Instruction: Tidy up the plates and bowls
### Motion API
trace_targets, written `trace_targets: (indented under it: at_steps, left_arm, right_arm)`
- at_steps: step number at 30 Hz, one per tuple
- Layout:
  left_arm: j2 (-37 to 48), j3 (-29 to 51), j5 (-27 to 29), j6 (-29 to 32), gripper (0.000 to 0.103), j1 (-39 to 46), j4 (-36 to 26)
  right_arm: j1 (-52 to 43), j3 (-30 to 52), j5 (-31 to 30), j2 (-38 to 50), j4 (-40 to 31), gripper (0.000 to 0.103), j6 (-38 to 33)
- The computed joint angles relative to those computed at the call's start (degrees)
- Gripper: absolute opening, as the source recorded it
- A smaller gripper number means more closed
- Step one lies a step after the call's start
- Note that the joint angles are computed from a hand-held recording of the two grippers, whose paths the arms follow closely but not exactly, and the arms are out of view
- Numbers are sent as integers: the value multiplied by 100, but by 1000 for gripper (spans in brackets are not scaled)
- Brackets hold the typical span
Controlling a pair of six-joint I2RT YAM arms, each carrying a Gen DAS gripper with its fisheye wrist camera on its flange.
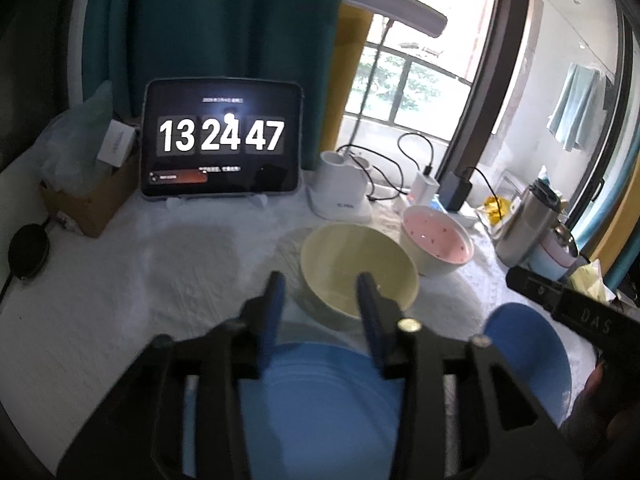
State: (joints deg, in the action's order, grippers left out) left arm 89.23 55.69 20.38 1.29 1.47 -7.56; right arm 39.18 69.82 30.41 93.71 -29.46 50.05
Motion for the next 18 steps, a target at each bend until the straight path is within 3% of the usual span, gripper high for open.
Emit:
trace_targets:
  at_steps: [18]
  left_arm:
    - [1096, 979, 251, 396, 45, 306, -372]
  right_arm:
    - [-56, 1296, -566, 1326, -140, 26, -153]
